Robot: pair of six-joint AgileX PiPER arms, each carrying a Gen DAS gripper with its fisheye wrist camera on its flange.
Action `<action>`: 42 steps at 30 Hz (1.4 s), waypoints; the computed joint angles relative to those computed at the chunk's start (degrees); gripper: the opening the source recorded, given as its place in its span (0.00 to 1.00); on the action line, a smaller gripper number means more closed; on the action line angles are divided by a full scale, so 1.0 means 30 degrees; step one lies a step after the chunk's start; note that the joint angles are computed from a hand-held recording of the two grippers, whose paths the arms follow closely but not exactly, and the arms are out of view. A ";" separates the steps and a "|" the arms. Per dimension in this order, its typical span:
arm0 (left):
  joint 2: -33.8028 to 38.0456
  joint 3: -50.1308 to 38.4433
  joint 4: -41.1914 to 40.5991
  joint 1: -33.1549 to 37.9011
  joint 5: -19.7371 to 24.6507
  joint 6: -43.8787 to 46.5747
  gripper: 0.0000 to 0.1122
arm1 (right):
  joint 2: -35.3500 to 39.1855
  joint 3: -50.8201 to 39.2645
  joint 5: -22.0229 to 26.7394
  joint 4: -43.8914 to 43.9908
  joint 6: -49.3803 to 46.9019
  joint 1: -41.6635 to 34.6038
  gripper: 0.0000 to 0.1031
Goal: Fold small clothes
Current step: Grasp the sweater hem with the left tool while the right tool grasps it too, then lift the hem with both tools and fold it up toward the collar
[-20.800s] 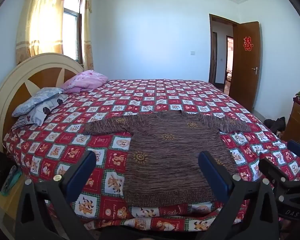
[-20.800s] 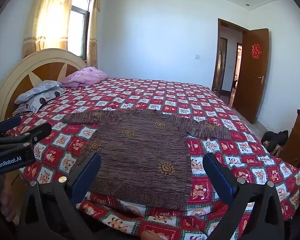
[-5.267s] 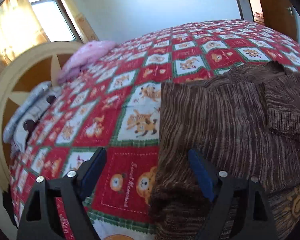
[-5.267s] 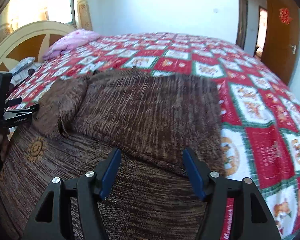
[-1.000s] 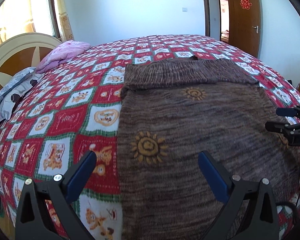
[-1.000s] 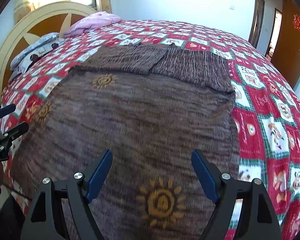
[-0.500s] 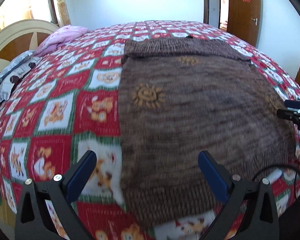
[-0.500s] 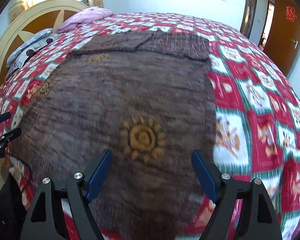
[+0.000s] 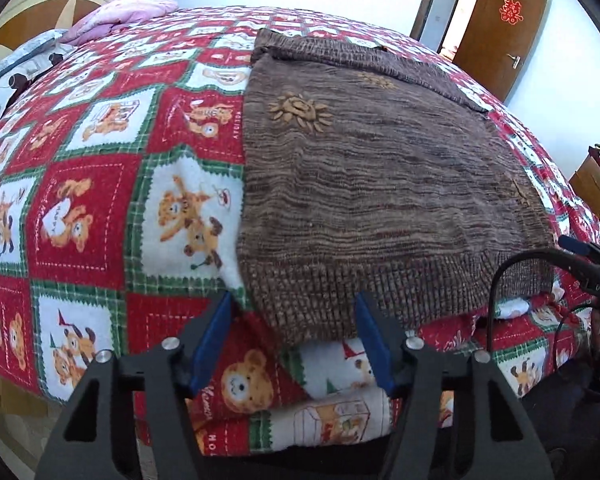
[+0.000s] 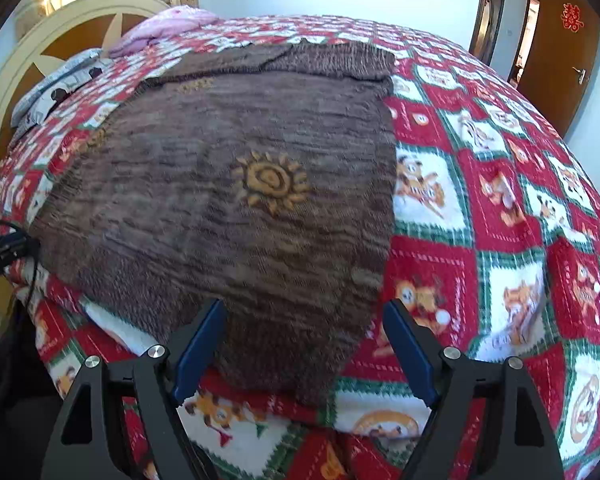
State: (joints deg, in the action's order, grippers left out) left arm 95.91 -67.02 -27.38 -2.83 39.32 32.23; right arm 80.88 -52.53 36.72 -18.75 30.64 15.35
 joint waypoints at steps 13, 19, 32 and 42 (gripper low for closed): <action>-0.0015 -0.0031 -0.0592 0.0161 -0.0008 0.0705 0.15 | -0.1543 0.1573 -0.0094 0.4184 -0.2532 -0.2012 0.79; -0.0778 0.0531 -0.0982 -0.0078 -0.0770 0.1518 0.10 | -0.1849 0.1942 -0.0216 0.4877 -0.2928 -0.2400 0.71; 0.0270 -0.0034 -0.3655 0.0801 0.0036 0.3658 0.07 | -0.1771 0.2749 -0.0833 1.3055 -1.0644 -0.5074 0.04; -0.1125 0.0029 -0.7701 0.2321 0.1647 0.6956 0.06 | -0.4657 0.2501 -0.0332 1.6312 -1.3647 -0.6707 0.04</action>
